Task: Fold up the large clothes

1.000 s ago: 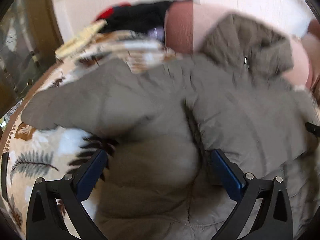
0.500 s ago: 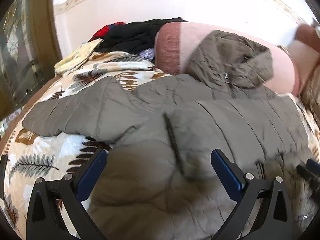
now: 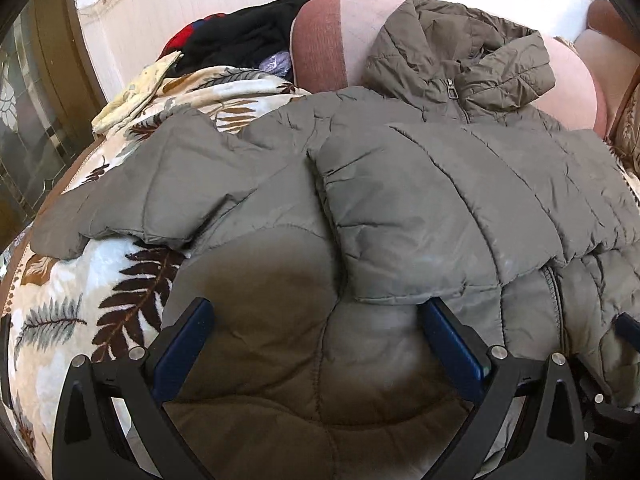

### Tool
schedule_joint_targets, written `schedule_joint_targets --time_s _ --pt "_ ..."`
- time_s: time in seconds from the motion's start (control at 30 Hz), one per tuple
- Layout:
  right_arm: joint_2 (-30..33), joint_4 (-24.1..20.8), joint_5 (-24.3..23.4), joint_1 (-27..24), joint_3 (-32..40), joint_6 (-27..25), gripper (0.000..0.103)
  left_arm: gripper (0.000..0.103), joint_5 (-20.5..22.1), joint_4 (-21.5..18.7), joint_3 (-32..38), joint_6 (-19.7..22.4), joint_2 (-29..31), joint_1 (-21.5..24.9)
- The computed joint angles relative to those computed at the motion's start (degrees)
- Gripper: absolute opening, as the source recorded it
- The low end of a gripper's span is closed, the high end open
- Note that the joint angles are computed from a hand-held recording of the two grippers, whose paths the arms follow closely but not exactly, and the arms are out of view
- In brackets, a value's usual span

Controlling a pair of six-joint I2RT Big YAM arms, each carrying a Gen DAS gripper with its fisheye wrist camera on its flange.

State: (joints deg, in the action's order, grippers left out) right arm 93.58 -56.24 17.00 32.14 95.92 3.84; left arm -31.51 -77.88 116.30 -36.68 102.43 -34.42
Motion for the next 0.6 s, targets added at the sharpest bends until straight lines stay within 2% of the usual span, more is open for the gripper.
schedule_joint_targets --time_s 0.23,0.6 --pt "-0.24 0.69 4.06 1.52 -0.53 -1.46 0.071 0.103 -0.45 -0.03 0.03 0.16 0.03 -0.18" --pt "-0.37 1.46 7.05 2.49 -0.94 -2.80 0.071 0.103 -0.73 0.06 -0.25 0.43 -0.27 -0.36"
